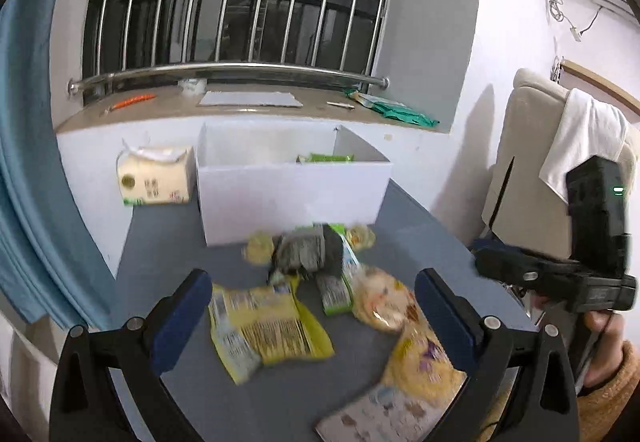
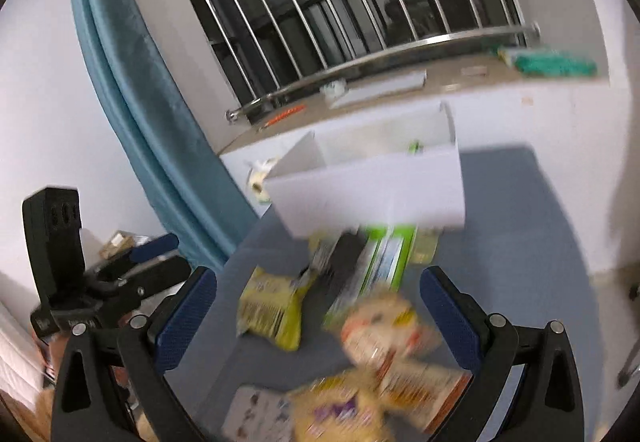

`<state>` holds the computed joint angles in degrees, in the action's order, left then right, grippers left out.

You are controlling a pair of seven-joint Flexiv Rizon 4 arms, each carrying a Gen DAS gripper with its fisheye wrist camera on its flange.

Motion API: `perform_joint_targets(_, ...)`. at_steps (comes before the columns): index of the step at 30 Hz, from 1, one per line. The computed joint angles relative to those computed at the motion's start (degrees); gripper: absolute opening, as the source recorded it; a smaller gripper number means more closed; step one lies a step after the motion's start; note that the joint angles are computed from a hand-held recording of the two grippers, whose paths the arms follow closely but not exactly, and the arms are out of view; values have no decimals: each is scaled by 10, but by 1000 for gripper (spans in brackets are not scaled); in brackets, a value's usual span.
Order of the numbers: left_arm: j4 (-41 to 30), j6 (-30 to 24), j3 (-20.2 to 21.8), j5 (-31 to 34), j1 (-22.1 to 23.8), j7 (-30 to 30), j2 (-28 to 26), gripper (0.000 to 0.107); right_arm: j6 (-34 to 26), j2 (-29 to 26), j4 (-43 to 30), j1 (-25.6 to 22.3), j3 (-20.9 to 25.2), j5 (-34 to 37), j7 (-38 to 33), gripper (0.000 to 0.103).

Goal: Organize snacks
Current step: 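Carry both bags into the white box and release them, then grasp the black snack bag with the right gripper while the left grasps a yellow chip bag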

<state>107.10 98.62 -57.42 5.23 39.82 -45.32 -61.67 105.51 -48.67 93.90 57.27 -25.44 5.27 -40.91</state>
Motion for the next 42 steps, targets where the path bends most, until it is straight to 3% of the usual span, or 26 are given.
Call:
perform_joint_targets(4,19,21,4,9,6,-6,10,103,-38,-4,-25,-47,57,-36,10,103)
perform_joint_targets(7,22,13,-7,14,18,-12,6,103,-53,-16,-51,-71,78,-60,25,103)
perform_joint_targets(11,23,24,-8,21,23,-20,9,103,-91,-26,-72,-72,65,-96,49,103)
perform_joint_targets(14,27,29,-13,31,32,-24,6,103,-126,-41,-118,-109,99,-142,49,103)
perform_joint_targets(19,33,42,-7,46,38,-34,11,103,-246,-92,-248,-194,206,-211,26,103)
perform_joint_targets(24,33,43,5,49,38,-48,15,103,-381,-166,-400,-241,292,-227,-22,103)
perform_joint_targets(29,30,37,19,44,34,-56,19,103,-501,-238,-542,-244,316,-192,-51,103)
perform_joint_targets(30,29,33,20,42,33,-56,19,103,-508,-248,-560,-244,318,-183,-54,102)
perform_joint_targets(31,28,32,23,40,33,-57,19,103,-511,-254,-569,-244,317,-173,-54,82)
perform_joint_targets(32,28,32,25,38,31,-58,20,103,-515,-259,-577,-244,319,-164,-56,54)
perform_joint_targets(33,27,31,28,36,30,-58,20,103,-510,-259,-576,-245,319,-154,-58,47)
perform_joint_targets(37,20,19,33,23,27,-63,16,103,-455,-223,-505,-249,311,-134,-68,45)
perform_joint_targets(42,-6,-35,41,-22,9,-61,12,103,-331,-145,-358,-244,278,-138,-25,45)
